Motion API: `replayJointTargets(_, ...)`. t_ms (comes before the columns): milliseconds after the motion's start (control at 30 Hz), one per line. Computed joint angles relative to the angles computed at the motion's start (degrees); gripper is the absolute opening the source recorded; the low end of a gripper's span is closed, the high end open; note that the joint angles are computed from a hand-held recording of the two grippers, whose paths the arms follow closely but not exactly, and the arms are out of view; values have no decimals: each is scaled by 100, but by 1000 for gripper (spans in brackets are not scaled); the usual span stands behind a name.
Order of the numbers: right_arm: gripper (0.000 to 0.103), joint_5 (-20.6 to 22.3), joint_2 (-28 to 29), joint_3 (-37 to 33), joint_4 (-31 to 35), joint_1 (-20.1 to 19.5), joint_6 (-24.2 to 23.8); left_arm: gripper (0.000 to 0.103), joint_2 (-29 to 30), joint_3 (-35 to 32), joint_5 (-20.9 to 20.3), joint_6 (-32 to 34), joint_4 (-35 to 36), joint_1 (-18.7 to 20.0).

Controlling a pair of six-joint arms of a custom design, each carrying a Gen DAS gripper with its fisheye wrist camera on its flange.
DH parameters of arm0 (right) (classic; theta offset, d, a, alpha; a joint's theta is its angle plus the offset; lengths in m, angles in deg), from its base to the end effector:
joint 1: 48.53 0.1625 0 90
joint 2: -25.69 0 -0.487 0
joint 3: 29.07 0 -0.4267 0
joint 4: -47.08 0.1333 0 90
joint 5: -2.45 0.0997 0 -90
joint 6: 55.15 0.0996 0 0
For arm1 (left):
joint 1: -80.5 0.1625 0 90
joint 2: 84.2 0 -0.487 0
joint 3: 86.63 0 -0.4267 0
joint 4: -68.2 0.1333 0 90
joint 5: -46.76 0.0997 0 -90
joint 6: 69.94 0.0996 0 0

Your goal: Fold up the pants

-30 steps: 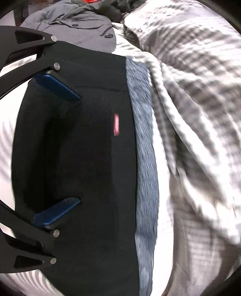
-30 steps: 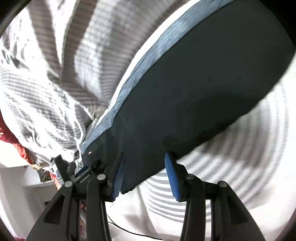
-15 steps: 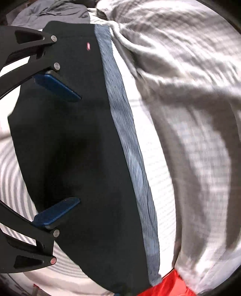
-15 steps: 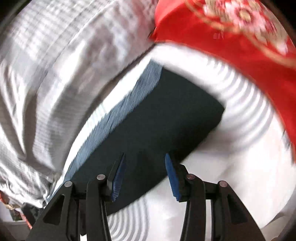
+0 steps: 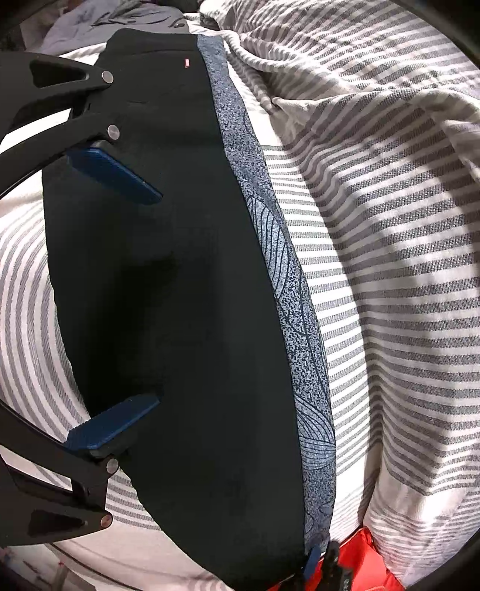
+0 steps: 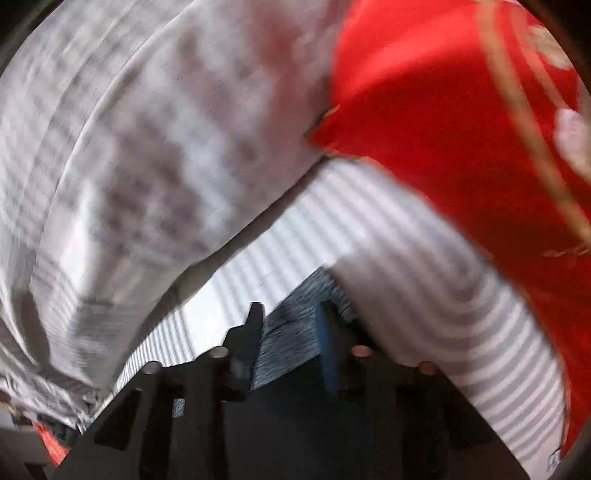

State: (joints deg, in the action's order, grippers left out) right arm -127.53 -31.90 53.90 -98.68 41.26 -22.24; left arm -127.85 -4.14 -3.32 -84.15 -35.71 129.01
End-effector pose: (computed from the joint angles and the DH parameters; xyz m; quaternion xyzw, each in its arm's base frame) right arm 0.0665 -0.7714 0.3753 -0.3443 -0.8438 0.3291 0.2473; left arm -0.3445 -0.6872 0.1198 0.2880 0.8745 0.0237 0.3895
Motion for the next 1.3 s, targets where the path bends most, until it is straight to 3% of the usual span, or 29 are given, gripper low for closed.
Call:
replayJointTargets(100, 34, -11, -231, 162, 9, 74, 205, 103, 26, -37, 55, -85, 56, -27)
replayJointTargets(167, 34, 65, -391, 350, -47, 176, 55, 103, 59, -65, 88, -72, 31, -33)
replayJointTargets(233, 42, 79, -507, 566, -37, 278, -63, 103, 122, -116, 61, -80, 9, -60)
replayJointTargets(333, 45, 101, -558, 877, 192, 188, -178, 103, 246, -153, -13, -24, -14, -101)
replayJointTargets(400, 45, 223, -607, 1067, -331, 136, -329, 103, 319, -104, 60, 18, 7, -152)
replayJointTargets(567, 46, 899, -968, 1407, -706, 118, -51, 103, 300, 15, 5, 50, -42, -254)
replayJointTargets(733, 50, 1578, -1454, 2291, -1285, 93, 381, 103, 368, -70, -13, 45, -184, -322)
replayJointTargets(867, 50, 1710, -1556, 2768, -1831, -66, 679, 103, 500, -164, 44, 40, -298, -348)
replayJointTargets(1000, 50, 1773, -1475, 2894, -2504, -171, 407, 103, 573, -209, 96, -46, -314, -378)
replayJointTargets(1300, 52, 2158, -1381, 2941, -3084, -358, 256, 103, 756, -425, 350, -318, -424, -362)
